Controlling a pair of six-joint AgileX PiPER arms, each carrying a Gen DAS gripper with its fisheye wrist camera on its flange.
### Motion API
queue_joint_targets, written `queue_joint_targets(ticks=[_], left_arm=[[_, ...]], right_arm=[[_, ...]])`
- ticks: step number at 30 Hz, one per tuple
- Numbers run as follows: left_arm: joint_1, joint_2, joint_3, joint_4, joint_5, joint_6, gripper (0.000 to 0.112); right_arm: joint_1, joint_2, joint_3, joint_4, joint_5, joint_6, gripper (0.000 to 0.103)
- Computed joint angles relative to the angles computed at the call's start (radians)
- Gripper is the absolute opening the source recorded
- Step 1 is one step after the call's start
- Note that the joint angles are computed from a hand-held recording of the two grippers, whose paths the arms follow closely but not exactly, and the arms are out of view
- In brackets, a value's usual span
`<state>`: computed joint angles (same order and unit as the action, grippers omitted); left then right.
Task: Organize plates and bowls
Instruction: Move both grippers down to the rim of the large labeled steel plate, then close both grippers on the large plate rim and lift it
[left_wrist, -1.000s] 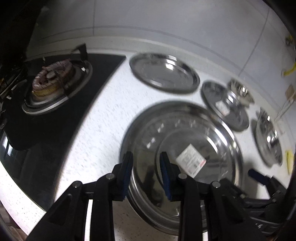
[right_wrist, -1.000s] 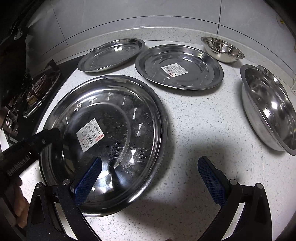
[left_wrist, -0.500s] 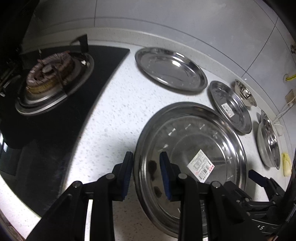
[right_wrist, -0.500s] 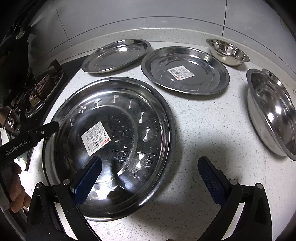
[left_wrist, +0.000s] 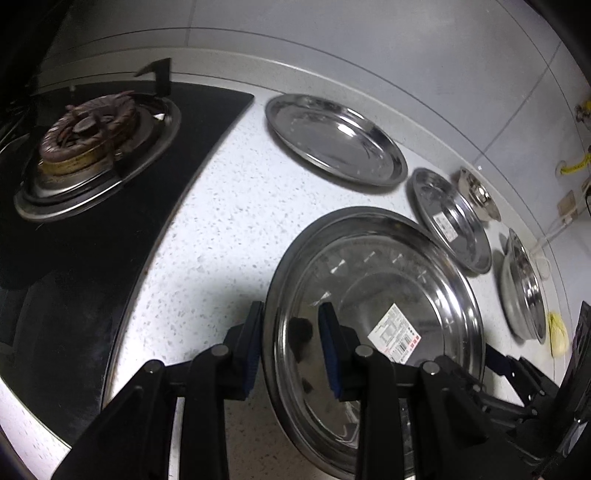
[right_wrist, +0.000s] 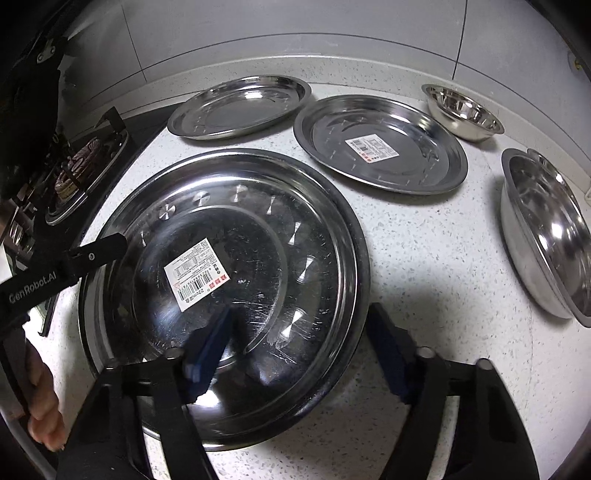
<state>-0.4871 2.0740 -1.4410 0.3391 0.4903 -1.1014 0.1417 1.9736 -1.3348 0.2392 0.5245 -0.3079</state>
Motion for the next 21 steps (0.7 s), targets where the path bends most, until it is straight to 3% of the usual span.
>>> queue_joint_targets(ticks=[2,4,8,16,21], left_arm=[[0.001,0.011,-0.027,-0.018,0.033,0.033,0.024],[-0.003,0.024,-0.054,-0.003,0.079,0.028,0.013],[-0.004,0.010,-0.035,-0.016,0.087,0.036,0.009],[-0.082,-0.067,-0.029,0.038,0.174,-0.035,0.009],[-0.164,-0.123,-0.048,0.067,0.293,-0.079,0.009]], right_arm=[[-0.011,-0.003,0.002,0.024,-0.002,-0.026,0.050],[-0.039,0.000,-0.011,0.077,0.019,-0.060,0.040],[-0.102,0.010,-0.033,0.166,0.060,-0.129,0.012],[-0.184,-0.051,0.034,0.327,0.097,-0.301,0.011],[-0.238,-0.169,0.120,0.367,0.142,-0.378,0.011]])
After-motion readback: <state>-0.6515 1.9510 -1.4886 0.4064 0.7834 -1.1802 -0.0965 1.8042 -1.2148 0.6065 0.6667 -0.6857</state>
